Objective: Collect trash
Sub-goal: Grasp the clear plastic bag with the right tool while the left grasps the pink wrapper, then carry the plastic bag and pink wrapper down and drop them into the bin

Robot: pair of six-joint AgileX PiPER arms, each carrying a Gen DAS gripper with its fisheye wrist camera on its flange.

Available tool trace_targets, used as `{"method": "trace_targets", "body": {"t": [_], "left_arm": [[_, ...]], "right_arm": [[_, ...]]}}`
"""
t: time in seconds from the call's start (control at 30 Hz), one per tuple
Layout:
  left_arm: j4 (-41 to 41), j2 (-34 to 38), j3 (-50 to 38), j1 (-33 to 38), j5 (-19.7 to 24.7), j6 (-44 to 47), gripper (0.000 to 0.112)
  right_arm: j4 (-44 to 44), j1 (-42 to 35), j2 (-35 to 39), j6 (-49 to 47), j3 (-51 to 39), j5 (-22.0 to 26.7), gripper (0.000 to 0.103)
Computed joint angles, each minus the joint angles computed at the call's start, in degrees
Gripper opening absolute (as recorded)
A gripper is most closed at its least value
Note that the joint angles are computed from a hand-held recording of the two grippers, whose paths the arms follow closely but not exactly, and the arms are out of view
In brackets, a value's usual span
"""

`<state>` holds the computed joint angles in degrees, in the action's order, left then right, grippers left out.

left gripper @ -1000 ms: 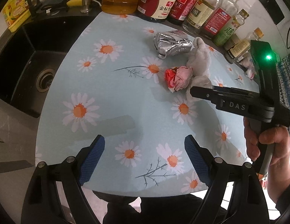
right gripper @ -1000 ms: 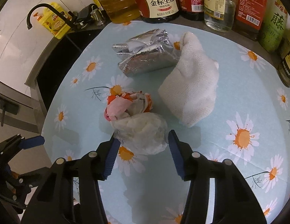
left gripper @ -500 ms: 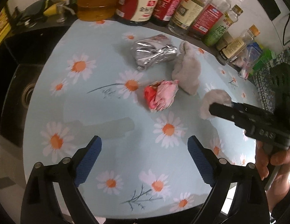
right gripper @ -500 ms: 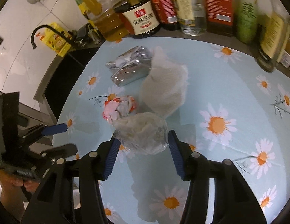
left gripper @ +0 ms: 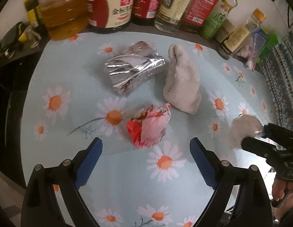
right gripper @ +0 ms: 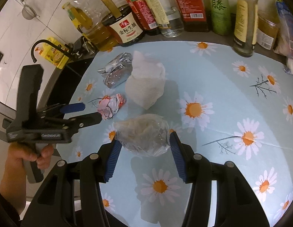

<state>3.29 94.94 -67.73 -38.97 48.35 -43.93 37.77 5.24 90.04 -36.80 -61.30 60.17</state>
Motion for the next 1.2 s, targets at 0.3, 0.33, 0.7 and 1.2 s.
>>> {"method": "trace_targets", "body": {"t": [0.3,0.33,0.7,1.2], "left_arm": [[1.1,5.0,-2.6,0.6,-0.4,0.6,0.074],[0.7,5.4,-2.8,0.9,-0.6,0.8,0.07],[-1.0,5.0,-1.2,1.9,-2.9,0.8,0.045],[0.9,-7.1,7.3,-1.0,-3.5,-0.7,0.045]], "right_arm": [[-0.6,-3.8,-0.3,-1.0,1.5,0.9,0.052],[-0.7,-4.0,-0.3,-1.0,1.6,1.0,0.052],[-0.8,-6.1,-2.6,-1.8,4.2,1.3,0.052],[-2.8,1.2,-13.0,6.3,10.1,-2.2,0.052]]}}
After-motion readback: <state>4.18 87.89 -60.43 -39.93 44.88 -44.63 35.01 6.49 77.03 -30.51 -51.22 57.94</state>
